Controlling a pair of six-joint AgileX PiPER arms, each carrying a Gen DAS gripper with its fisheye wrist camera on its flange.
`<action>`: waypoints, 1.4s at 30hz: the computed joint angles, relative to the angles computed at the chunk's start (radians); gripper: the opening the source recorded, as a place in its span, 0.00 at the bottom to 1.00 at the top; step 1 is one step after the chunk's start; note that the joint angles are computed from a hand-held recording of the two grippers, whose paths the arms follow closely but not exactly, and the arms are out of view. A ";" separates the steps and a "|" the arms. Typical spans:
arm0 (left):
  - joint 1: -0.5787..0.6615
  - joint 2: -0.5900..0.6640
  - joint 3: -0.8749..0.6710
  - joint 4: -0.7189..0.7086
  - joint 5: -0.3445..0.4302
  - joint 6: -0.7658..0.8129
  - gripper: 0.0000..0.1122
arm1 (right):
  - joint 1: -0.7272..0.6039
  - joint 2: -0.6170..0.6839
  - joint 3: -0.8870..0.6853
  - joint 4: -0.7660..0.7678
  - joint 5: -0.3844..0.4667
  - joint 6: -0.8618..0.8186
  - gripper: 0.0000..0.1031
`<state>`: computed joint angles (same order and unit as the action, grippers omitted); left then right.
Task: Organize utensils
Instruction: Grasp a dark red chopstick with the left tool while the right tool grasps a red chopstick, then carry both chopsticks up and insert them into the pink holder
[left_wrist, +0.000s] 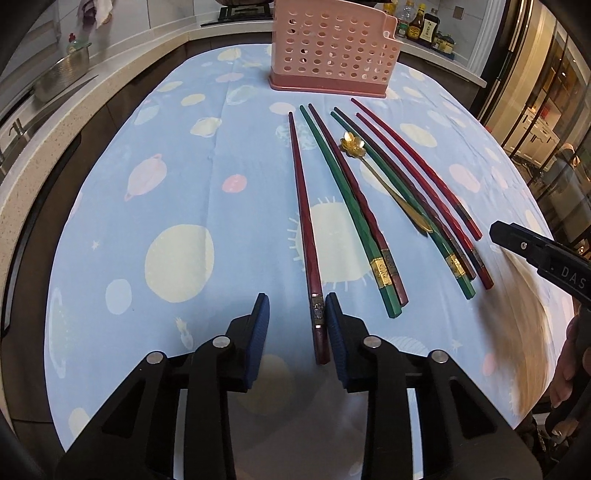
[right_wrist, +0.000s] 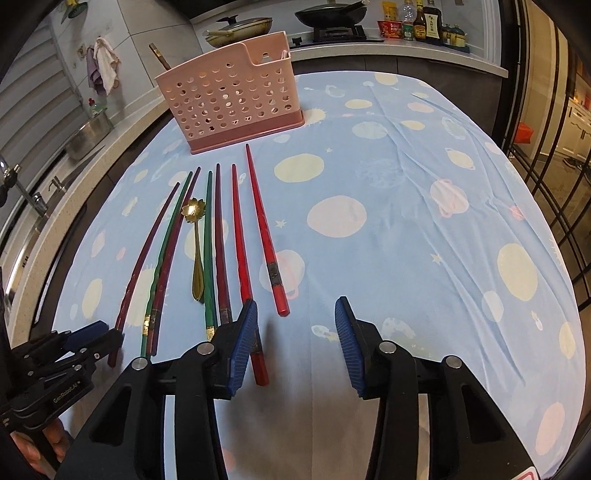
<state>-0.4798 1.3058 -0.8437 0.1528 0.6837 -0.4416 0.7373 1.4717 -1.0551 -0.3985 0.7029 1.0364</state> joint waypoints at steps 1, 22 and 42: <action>0.004 -0.002 0.002 -0.006 -0.003 0.008 0.22 | -0.002 0.008 -0.005 0.004 -0.003 -0.009 0.35; 0.074 -0.028 0.030 -0.146 -0.026 0.136 0.06 | -0.026 0.132 -0.085 0.002 -0.023 -0.091 0.08; 0.074 -0.190 -0.039 -0.141 0.101 0.114 0.06 | 0.078 -0.160 -0.026 -0.091 0.097 0.042 0.07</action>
<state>-0.4053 1.1154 -0.8824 0.0113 0.7844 -0.3280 0.8155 1.3113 -1.0806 -0.4898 0.8001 1.0783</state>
